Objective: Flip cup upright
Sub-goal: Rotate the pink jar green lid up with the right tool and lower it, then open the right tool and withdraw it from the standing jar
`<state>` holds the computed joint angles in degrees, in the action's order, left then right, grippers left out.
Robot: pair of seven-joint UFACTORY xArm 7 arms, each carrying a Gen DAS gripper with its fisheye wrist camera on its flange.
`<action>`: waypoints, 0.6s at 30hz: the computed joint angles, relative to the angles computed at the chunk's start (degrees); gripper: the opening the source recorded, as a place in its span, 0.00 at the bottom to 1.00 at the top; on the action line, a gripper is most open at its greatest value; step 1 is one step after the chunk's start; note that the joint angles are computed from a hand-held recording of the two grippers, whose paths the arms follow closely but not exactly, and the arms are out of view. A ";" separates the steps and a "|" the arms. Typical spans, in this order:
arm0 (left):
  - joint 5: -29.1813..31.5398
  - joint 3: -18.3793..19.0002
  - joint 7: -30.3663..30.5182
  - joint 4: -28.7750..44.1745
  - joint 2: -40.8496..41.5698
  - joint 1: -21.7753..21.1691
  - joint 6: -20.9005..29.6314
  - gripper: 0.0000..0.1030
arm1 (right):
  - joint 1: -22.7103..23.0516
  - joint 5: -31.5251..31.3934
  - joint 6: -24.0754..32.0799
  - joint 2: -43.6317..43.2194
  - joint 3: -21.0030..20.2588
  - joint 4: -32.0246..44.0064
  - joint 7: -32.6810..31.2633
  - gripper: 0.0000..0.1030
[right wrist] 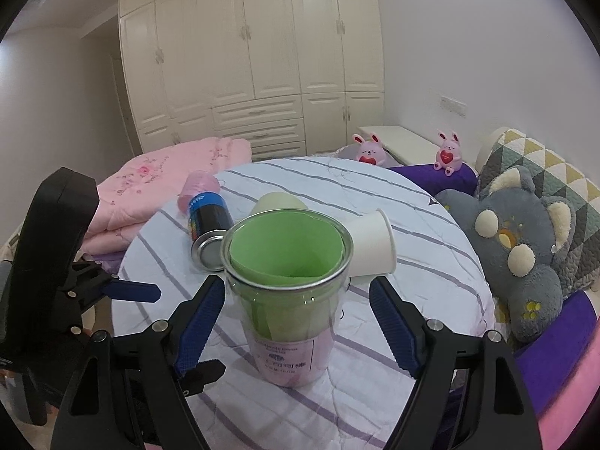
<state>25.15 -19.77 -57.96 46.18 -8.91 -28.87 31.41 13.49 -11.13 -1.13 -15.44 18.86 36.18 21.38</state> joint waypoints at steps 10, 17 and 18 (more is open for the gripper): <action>5.65 -2.49 -6.18 1.93 -2.69 0.11 4.48 1.00 | 13.03 9.13 2.36 -5.00 -11.16 -2.19 -8.37 0.78; 10.37 -5.16 -12.28 2.76 -5.94 0.94 8.20 1.00 | 11.72 12.25 8.05 -11.46 -10.04 -2.69 -8.91 0.78; 11.58 -5.82 -14.01 2.84 -6.58 1.26 9.00 1.00 | 10.41 12.07 9.40 -12.59 -8.96 -2.59 -8.04 0.78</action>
